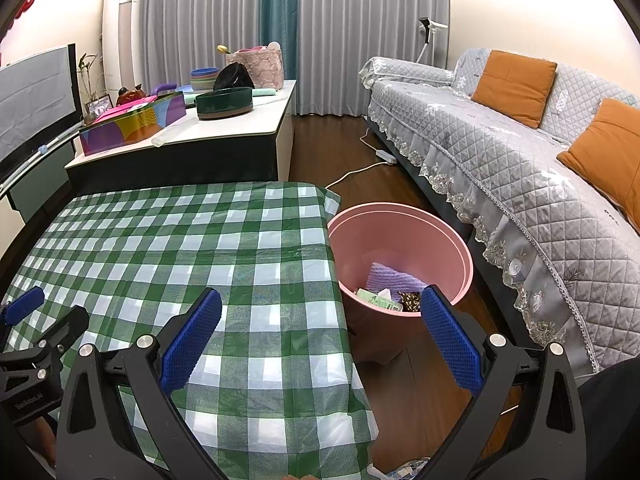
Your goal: Collect trash
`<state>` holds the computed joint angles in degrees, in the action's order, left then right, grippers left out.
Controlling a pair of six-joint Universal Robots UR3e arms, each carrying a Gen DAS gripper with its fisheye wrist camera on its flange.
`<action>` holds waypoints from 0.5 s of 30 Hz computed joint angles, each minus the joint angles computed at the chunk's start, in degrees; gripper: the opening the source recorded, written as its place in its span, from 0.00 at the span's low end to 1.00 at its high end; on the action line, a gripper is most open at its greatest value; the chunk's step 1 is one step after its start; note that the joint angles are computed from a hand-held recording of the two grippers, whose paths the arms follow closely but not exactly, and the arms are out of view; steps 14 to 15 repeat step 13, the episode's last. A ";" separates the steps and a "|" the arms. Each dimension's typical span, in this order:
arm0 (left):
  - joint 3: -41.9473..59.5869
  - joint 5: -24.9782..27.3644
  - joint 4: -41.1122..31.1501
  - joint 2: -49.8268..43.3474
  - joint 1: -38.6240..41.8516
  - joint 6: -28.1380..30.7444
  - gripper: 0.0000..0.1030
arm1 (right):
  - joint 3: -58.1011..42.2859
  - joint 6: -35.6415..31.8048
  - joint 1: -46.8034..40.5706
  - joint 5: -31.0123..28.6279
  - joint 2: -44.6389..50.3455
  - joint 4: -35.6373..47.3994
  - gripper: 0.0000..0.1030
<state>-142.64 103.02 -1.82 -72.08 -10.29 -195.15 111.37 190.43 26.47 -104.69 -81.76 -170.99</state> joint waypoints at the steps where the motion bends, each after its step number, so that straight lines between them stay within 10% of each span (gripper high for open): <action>1: -0.41 -0.42 0.06 0.43 0.40 0.33 0.92 | -0.06 0.26 0.27 -0.24 0.25 -0.18 0.95; 15: -1.35 -3.07 -2.45 2.97 3.33 0.55 0.92 | -0.26 0.23 0.62 -0.36 0.41 0.12 0.95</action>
